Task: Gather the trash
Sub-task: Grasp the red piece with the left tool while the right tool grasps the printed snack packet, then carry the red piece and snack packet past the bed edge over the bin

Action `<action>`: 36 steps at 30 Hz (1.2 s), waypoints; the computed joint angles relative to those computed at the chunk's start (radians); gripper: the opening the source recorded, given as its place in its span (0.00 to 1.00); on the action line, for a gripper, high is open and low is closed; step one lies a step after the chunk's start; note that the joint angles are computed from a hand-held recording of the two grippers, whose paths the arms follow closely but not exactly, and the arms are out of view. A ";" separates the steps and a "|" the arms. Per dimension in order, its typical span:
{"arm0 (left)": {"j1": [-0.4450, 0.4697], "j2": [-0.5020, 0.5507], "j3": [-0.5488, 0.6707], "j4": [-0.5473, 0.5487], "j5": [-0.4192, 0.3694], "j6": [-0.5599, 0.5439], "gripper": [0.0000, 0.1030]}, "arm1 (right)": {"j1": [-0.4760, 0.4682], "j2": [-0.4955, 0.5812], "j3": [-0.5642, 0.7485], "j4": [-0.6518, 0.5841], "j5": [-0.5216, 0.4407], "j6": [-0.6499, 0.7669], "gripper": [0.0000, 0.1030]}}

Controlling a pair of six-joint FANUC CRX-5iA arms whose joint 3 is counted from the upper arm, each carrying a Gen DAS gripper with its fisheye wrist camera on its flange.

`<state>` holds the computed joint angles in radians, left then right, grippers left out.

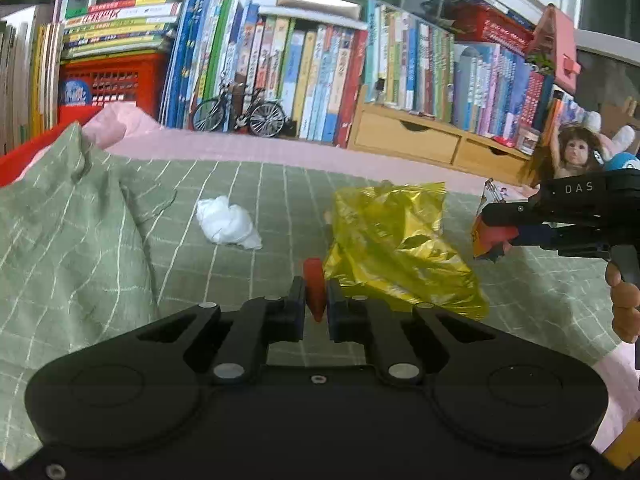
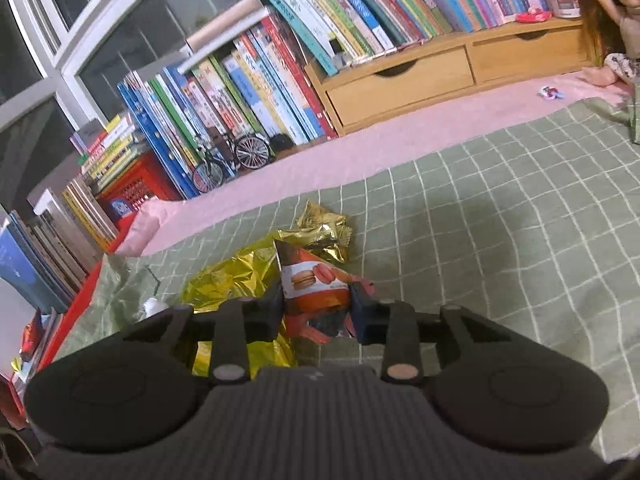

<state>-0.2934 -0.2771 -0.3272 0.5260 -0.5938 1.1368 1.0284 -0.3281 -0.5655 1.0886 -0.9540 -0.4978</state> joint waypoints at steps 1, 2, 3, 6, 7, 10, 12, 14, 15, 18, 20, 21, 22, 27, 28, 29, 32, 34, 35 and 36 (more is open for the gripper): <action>-0.002 -0.007 -0.004 0.003 0.002 -0.006 0.09 | 0.010 -0.009 -0.005 0.006 -0.005 -0.007 0.36; -0.003 -0.014 -0.009 0.008 0.002 -0.015 0.10 | 0.020 -0.018 -0.009 0.011 -0.010 -0.013 0.36; -0.003 -0.026 -0.016 0.018 0.000 -0.027 0.10 | 0.032 -0.026 -0.013 0.016 -0.018 -0.018 0.36; -0.005 -0.054 -0.035 0.039 -0.006 -0.054 0.10 | 0.074 -0.049 -0.022 0.021 -0.043 -0.030 0.36; -0.004 -0.065 -0.043 0.054 -0.011 -0.069 0.09 | 0.091 -0.060 -0.028 0.021 -0.050 -0.037 0.36; -0.004 -0.101 -0.071 0.081 -0.019 -0.106 0.10 | 0.152 -0.082 -0.042 0.021 -0.087 -0.050 0.36; -0.004 -0.127 -0.089 0.096 -0.030 -0.130 0.10 | 0.198 -0.096 -0.052 0.020 -0.115 -0.065 0.36; -0.004 -0.149 -0.102 0.114 -0.049 -0.149 0.10 | 0.244 -0.109 -0.062 0.019 -0.143 -0.088 0.36; -0.004 -0.163 -0.112 0.123 -0.059 -0.162 0.10 | 0.267 -0.115 -0.066 0.018 -0.159 -0.099 0.36; -0.002 -0.204 -0.141 0.150 -0.089 -0.208 0.10 | 0.339 -0.131 -0.079 0.014 -0.205 -0.137 0.36; -0.001 -0.229 -0.154 0.155 -0.113 -0.226 0.10 | 0.386 -0.137 -0.085 0.009 -0.235 -0.159 0.36; 0.002 -0.243 -0.162 0.161 -0.129 -0.238 0.10 | 0.408 -0.136 -0.084 0.006 -0.252 -0.166 0.36; 0.006 -0.257 -0.170 0.169 -0.145 -0.251 0.10 | 0.429 -0.135 -0.084 0.004 -0.270 -0.175 0.36; 0.034 -0.331 -0.207 0.195 -0.231 -0.289 0.10 | 0.544 -0.142 -0.098 -0.002 -0.342 -0.256 0.36; 0.041 -0.345 -0.215 0.200 -0.252 -0.295 0.10 | 0.564 -0.142 -0.100 -0.004 -0.353 -0.272 0.36; 0.049 -0.360 -0.223 0.204 -0.275 -0.302 0.10 | 0.582 -0.142 -0.103 -0.009 -0.362 -0.286 0.36; 0.071 -0.407 -0.249 0.208 -0.337 -0.322 0.10 | 0.639 -0.136 -0.106 -0.034 -0.386 -0.321 0.36; 0.086 -0.437 -0.265 0.205 -0.374 -0.326 0.10 | 0.678 -0.133 -0.112 -0.048 -0.397 -0.354 0.36; 0.094 -0.449 -0.271 0.206 -0.394 -0.329 0.10 | 0.696 -0.131 -0.114 -0.051 -0.402 -0.370 0.36; 0.103 -0.461 -0.278 0.206 -0.414 -0.329 0.10 | 0.716 -0.128 -0.116 -0.053 -0.412 -0.390 0.36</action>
